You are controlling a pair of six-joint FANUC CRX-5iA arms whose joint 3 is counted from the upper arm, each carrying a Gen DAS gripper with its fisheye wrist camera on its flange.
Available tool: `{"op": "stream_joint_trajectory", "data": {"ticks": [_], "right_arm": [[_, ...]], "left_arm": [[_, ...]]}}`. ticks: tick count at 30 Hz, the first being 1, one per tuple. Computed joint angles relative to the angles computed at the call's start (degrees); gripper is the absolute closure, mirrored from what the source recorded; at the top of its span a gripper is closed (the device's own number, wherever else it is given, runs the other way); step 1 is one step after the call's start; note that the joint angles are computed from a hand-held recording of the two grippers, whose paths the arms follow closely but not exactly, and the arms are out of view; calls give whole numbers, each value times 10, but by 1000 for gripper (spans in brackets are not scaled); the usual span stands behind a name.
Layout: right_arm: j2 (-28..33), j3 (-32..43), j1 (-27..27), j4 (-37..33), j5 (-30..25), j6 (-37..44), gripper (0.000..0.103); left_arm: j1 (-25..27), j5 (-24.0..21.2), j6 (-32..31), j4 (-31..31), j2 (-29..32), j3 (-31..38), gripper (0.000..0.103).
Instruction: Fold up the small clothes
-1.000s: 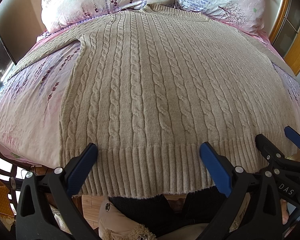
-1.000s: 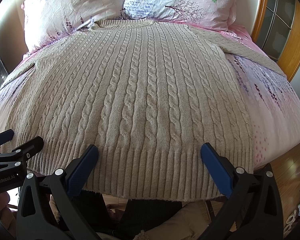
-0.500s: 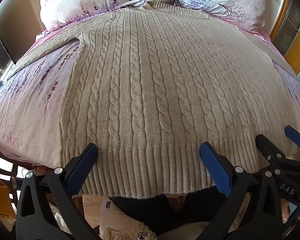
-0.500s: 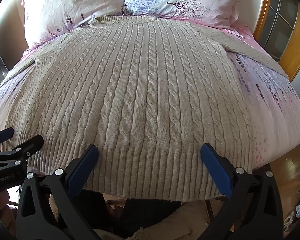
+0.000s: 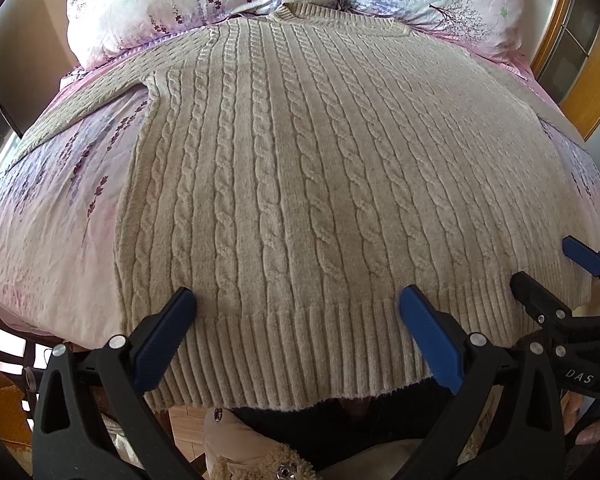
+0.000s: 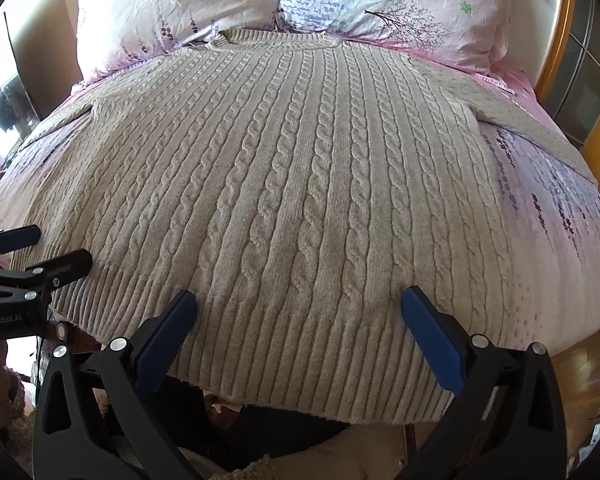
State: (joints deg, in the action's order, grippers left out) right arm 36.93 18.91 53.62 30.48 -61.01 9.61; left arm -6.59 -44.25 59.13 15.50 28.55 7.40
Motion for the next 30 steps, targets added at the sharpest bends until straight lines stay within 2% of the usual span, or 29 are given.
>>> {"op": "stream_joint_trajectory", "data": {"ticks": [6, 8, 11, 14, 17, 18, 21, 27, 30], "right_arm": [[-28, -52, -17, 25, 62, -8, 1], [-51, -82, -36, 31, 82, -50, 1], [-99, -150, -72, 66, 124, -150, 2], [-157, -241, -129, 123, 187, -301, 16], [-185, -287, -179, 142, 208, -392, 31], [-191, -299, -195, 141, 212, -422, 38], [-200, -325, -236, 128, 232, -483, 48], [-207, -359, -276, 135, 246, -584, 55], [-209, -362, -284, 139, 244, -592, 56]], "left_arm": [[14, 24, -104, 125, 23, -3, 2], [15, 34, -127, 153, 34, 10, 2], [13, 74, -186, 221, 42, 9, 2], [12, 79, -245, 292, 61, 27, 2], [6, 93, -263, 332, 78, 49, 2], [4, 99, -257, 332, 85, 61, 2], [-1, 97, -231, 304, 110, 108, 2], [-4, 58, -199, 277, 159, 190, 2], [-5, 45, -181, 262, 177, 217, 2]]}}
